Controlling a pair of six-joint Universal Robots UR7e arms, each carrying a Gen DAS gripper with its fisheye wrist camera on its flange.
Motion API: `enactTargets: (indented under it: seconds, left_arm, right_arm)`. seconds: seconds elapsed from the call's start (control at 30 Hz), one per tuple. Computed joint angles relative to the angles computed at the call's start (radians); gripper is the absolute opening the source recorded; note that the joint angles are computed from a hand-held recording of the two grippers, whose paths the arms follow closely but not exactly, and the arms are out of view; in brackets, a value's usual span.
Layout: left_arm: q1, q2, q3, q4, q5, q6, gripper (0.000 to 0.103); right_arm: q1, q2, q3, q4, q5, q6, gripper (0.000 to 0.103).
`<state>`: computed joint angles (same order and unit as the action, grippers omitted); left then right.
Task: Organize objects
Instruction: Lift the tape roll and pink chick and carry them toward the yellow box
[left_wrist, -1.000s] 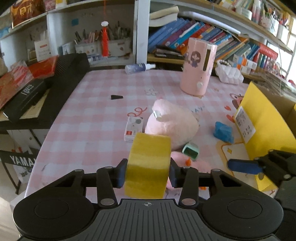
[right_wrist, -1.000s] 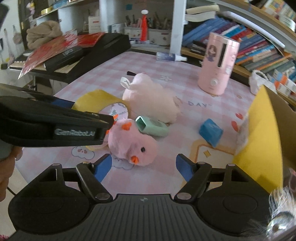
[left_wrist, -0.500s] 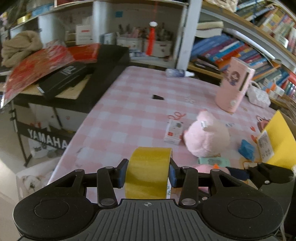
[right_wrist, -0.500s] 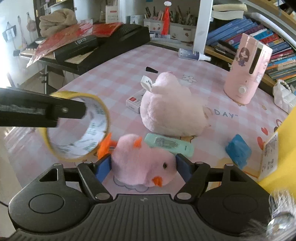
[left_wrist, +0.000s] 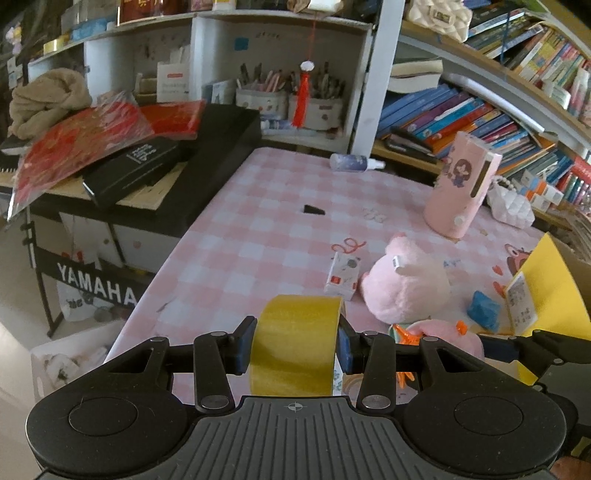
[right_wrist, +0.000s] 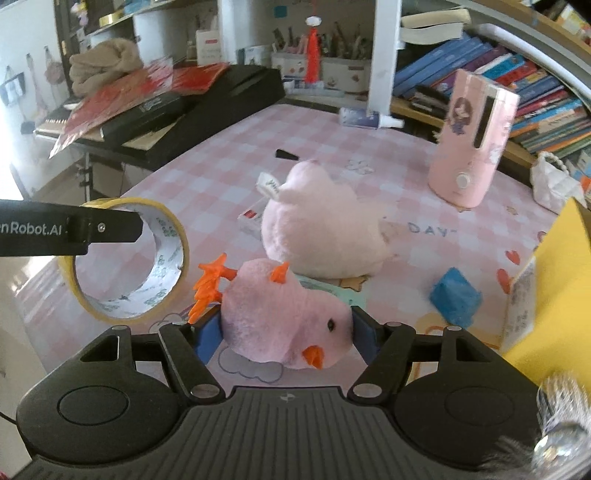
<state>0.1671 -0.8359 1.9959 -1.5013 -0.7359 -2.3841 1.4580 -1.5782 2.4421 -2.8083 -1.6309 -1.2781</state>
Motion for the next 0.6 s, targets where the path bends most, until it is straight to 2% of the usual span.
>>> enactTargets:
  seconds: [0.27,0.47,0.6]
  left_arm:
    - [-0.052,0.008,0.008,-0.024,0.015,0.012,0.041]
    - [-0.093,0.019,0.009,-0.043,0.019,0.037,0.041]
    - [-0.125,0.025,0.016,-0.066,0.01,0.057,0.041]
  right_arm:
    - [-0.024,-0.091,0.026,0.01,0.033,0.028,0.068]
    - [-0.053,-0.178,0.038,0.045,0.044,0.117,0.068]
    - [-0.084,-0.25,0.065,0.062,0.054,0.132,0.068]
